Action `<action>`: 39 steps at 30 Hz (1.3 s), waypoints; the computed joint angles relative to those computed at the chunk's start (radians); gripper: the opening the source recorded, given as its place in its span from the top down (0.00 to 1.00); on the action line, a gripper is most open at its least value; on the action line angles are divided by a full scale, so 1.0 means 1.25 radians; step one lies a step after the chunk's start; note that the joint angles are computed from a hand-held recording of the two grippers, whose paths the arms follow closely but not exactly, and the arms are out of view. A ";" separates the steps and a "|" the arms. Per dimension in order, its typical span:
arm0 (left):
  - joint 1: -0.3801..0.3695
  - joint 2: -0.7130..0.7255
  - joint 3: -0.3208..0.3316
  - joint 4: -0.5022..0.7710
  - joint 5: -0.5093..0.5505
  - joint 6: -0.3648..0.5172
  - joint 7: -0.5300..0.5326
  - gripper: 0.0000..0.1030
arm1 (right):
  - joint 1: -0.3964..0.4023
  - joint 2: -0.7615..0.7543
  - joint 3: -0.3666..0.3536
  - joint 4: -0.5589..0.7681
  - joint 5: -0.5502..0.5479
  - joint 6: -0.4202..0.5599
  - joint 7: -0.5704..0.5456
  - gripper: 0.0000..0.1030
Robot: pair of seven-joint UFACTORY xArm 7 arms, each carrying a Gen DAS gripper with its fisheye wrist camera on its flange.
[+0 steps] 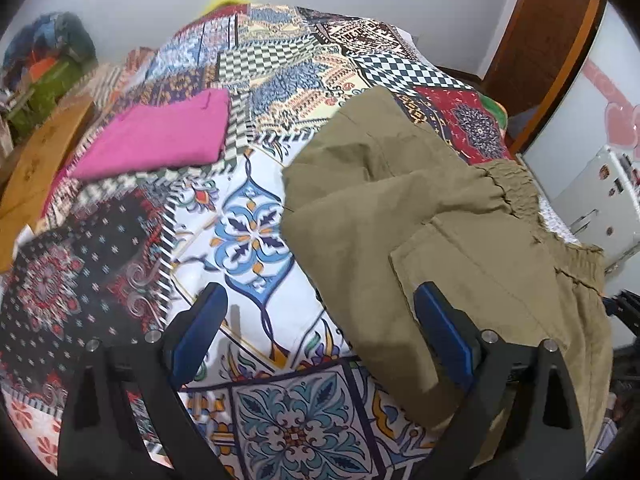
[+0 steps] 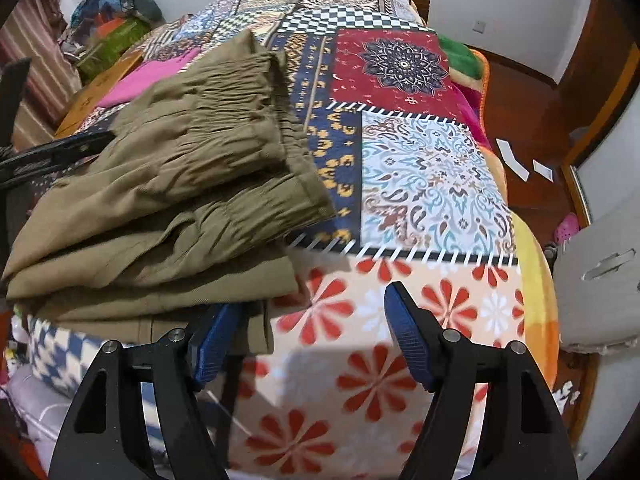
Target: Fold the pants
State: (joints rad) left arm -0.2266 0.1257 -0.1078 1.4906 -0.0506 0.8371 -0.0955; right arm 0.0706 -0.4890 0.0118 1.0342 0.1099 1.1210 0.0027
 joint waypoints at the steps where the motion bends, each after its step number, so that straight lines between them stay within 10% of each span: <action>1: 0.003 -0.004 -0.001 -0.006 -0.019 0.004 0.002 0.07 | -0.001 0.006 -0.001 0.003 -0.003 -0.004 -0.005 0.32; 25: -0.024 -0.034 -0.013 -0.035 -0.054 0.001 -0.088 0.07 | -0.034 0.419 0.003 0.326 -0.141 -0.110 -0.098 0.32; 39: 0.030 0.006 0.011 0.040 -0.035 -0.005 0.044 0.22 | -0.055 0.235 -0.016 0.249 -0.099 -0.093 -0.064 0.30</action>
State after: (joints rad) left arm -0.1887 0.1328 -0.0945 1.5400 -0.0950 0.8312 -0.0410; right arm 0.0018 -0.1950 -0.0084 1.3452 -0.0136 1.0044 -0.0770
